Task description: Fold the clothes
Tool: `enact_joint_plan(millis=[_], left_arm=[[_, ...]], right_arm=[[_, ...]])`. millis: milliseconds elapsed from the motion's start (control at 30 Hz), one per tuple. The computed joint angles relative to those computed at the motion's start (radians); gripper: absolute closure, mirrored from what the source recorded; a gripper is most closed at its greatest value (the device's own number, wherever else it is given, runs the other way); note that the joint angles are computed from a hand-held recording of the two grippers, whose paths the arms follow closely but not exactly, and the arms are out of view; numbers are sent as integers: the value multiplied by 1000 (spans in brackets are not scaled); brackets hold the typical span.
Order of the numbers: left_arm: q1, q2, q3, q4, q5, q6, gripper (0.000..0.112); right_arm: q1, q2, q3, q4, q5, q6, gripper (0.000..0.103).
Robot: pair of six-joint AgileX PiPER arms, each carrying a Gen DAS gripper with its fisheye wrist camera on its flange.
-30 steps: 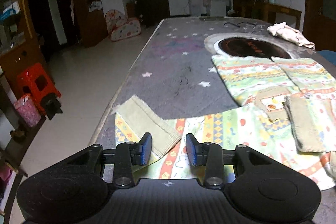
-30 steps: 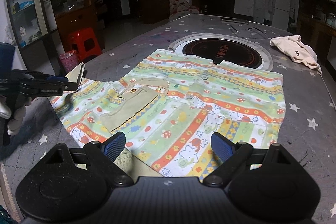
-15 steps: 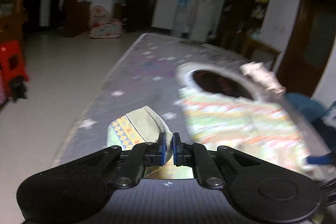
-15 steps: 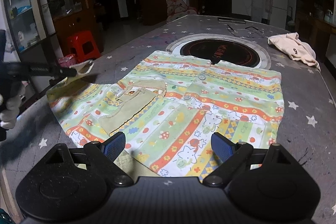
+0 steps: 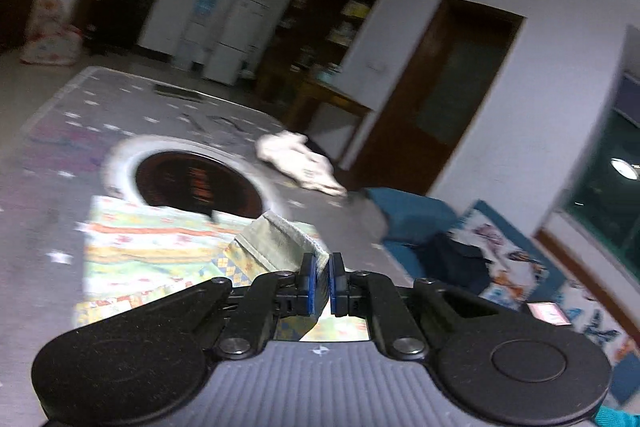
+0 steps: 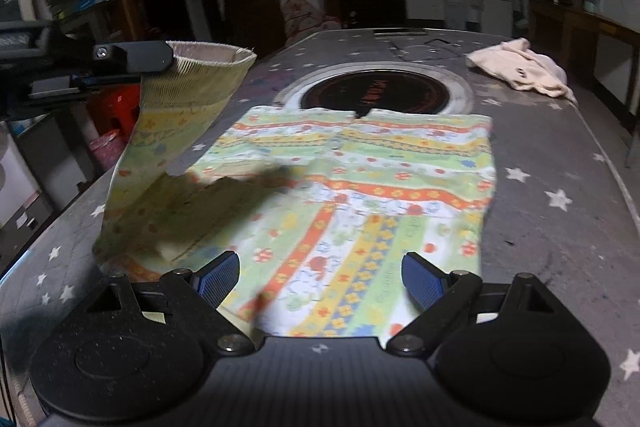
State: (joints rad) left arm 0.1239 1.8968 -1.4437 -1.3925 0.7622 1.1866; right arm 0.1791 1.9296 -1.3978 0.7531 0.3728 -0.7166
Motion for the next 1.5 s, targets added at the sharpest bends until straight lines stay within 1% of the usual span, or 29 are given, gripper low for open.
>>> enact_joint_plan(millis=[200, 233, 267, 367, 400, 433, 533, 600, 700, 767, 833, 967, 1033, 1100, 1200, 1233, 1300, 1333, 1400, 1433, 1500], left_arm=[[-65, 64, -51, 70, 39, -46, 104], [-72, 67, -50, 81, 36, -46, 101], [-80, 71, -49, 93, 32, -46, 95], [-89, 74, -35, 117, 22, -31, 88], [-85, 73, -29, 121, 25, -26, 86], [-76, 69, -20, 121, 37, -17, 80], [-43, 43, 26, 107, 48, 40, 68], [-16, 29, 49, 100, 35, 77, 68], [22, 9, 84, 117, -12, 86, 68], [45, -7, 116, 139, -78, 87, 68], [64, -22, 146, 168, -153, 82, 68], [119, -24, 165, 224, -193, 29, 69], [134, -22, 175, 235, -211, 25, 70], [145, -22, 180, 248, -214, 23, 70], [142, -16, 175, 261, -215, 14, 70], [139, -9, 167, 269, -214, 7, 70], [127, 9, 142, 288, -216, -21, 70], [120, 20, 127, 301, -222, -40, 70], [108, 49, 87, 333, -230, -94, 70], [102, 64, 65, 350, -233, -123, 70], [97, 92, 24, 378, -231, -181, 70]], right_arm=[[-34, -14, 26, -28, -33, 70, 13], [-38, -16, 30, -33, -37, 80, 13], [-44, -18, 34, -39, -41, 91, 13], [-53, -30, 53, -101, -61, 147, 13], [-55, -35, 61, -134, -71, 173, 13], [-58, -40, 68, -165, -77, 201, 13], [-74, -53, 81, -194, -79, 233, 16], [-87, -64, 91, -197, -85, 245, 19], [-106, -70, 87, -96, -59, 155, 22], [-105, -69, 80, -48, -47, 96, 25], [-95, -57, 62, 8, -27, 25, 30], [-71, 3, -17, 20, 31, 1, 39], [-51, 46, -68, -7, 51, 39, 45], [-40, 79, -110, -27, 74, 72, 51], [-23, 114, -155, -105, 85, 156, 53], [-17, 126, -170, -134, 88, 185, 58], [-13, 133, -177, -146, 88, 197, 64], [-14, 134, -179, -140, 91, 189, 70], [-14, 135, -180, -130, 95, 184, 75], [-13, 134, -180, -141, 90, 193, 81], [-10, 135, -182, -167, 81, 221, 88]])
